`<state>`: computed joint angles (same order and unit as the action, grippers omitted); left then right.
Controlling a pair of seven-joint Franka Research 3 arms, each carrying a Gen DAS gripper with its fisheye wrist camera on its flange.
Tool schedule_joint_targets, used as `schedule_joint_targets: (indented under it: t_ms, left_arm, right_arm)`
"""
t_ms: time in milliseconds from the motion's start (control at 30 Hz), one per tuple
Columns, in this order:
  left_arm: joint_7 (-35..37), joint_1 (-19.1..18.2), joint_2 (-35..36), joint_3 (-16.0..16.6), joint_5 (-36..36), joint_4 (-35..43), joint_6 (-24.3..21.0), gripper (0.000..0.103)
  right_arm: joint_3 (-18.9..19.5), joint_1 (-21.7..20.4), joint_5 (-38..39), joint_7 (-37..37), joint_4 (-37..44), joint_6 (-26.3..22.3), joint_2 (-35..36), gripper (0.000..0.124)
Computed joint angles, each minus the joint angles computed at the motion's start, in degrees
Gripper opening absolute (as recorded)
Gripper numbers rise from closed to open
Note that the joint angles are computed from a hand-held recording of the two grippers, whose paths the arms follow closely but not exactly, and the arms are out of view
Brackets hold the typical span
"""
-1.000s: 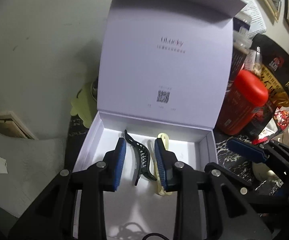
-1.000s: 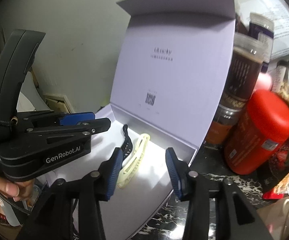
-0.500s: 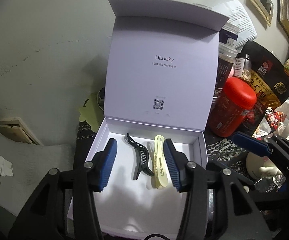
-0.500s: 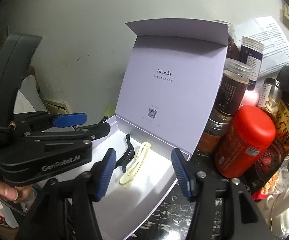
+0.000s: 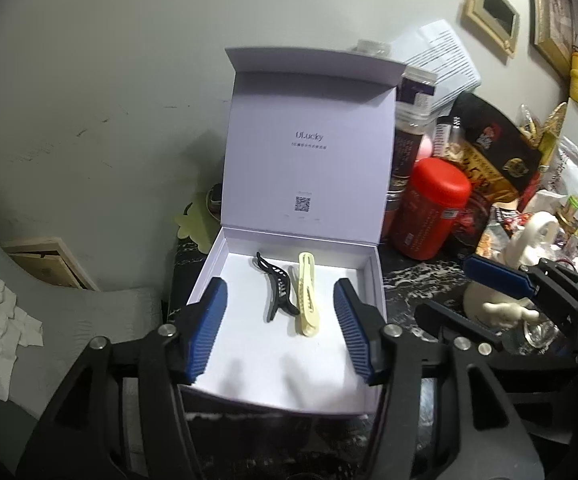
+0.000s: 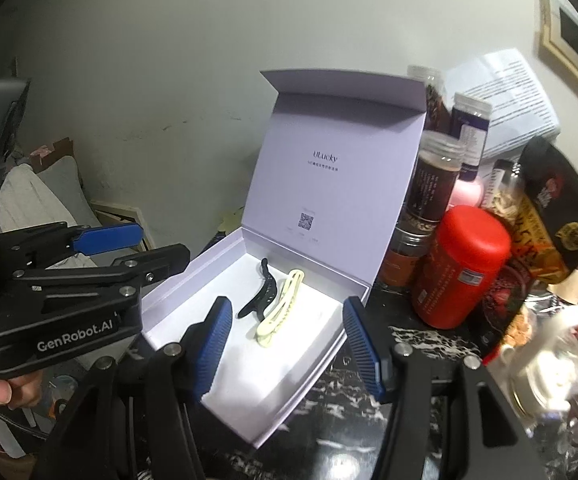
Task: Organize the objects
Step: 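Withdraw both open tools from the box back toward the scrunchies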
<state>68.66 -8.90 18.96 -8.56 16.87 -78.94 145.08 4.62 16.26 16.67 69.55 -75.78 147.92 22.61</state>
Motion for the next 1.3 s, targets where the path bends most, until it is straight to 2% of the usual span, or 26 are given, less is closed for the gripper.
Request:
schedule_joint_targets:
  t_ms: [267,500,733,900,1033,1300]
  left_arm:
    - [-1.87,0.28,-8.80,-0.52,0.27,-10.58,1.55,0.057]
    - [-4.55,0.36,-16.21,-1.01,2.28,-20.49,4.30,0.075]
    - [-6.94,0.46,-22.07,-1.80,2.97,-28.55,4.02,0.076]
    - [-6.08,0.06,-26.55,-2.19,0.76,-34.52,4.81,0.076]
    - [-9.25,0.25,-29.06,-3.09,3.16,-37.64,4.95,0.077]
    - [-9.36,-0.90,-33.26,-3.22,2.39,-43.36,5.51,0.077]
  right_arm:
    - [-0.16,0.25,0.44,0.14,-12.80,3.39,-10.29,0.063]
    - [-0.32,0.27,0.79,1.76,-22.51,5.72,-17.39,0.066]
    - [-0.24,0.26,2.68,1.21,-31.27,7.23,-23.24,0.070]
    - [-0.52,0.39,5.72,-1.06,-37.41,7.90,-27.21,0.070]
    - [-0.86,0.44,6.56,-1.91,-41.63,8.37,-30.30,0.070]
    - [-1.08,1.10,7.08,-2.27,-48.27,8.79,-35.08,0.070]
